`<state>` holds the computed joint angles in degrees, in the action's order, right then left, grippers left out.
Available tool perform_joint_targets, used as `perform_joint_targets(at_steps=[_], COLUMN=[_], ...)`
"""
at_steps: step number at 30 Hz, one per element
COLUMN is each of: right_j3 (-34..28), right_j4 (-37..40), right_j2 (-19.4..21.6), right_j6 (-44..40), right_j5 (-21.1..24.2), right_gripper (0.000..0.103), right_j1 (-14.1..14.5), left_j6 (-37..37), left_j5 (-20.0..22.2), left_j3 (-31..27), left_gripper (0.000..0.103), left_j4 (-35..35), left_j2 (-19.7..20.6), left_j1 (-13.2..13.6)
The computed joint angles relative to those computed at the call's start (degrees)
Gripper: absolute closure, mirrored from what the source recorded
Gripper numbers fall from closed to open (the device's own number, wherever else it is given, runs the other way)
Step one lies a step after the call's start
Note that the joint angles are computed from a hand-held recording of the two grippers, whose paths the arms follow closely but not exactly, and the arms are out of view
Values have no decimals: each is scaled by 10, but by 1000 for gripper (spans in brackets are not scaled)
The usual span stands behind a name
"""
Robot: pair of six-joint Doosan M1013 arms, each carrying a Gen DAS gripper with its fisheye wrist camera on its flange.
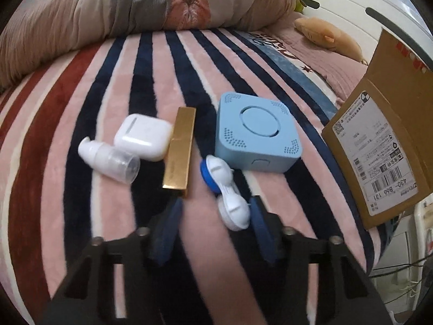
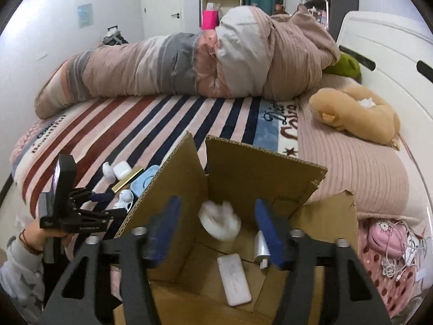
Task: Organize rigid objects
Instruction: 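Grasp the clear tape roll with the right tool and drop it into the box, then grasp the white contact lens case with the left tool and drop it into the box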
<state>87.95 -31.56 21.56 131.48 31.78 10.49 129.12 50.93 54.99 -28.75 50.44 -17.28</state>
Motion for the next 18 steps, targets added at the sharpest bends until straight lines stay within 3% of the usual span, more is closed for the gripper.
perform_joint_targets(at_steps=[1,3,8,11,13,14,18], right_j3=[6,12,12,8,7,7,7], right_j4=[-6,-24,-28,-28,-33,-35,-37], right_j2=[-4,-10,-10,-8,-7,-7,-7], right_j6=[5,20,6,1,12,16,14], right_j5=[-8,-22,-56,-68,-72,-75,-84], right_gripper=[43,43,43,43,43,43,43], right_j1=[1,5,15,21,23,24,29], left_j6=[3,15,9,0,-11,-17,-15], left_j5=[-3,-5,-9,-8,-21,-32,-47], left_j3=[2,5,3,-4,-4,1,14], left_gripper=[67,87,87,77,80,87,90], left_j4=[1,-1,8,-4,11,20,34], left_j2=[-1,-2,-1,3,4,2,-8], left_j1=[-1,-2,-4,-5,-9,-11,-11])
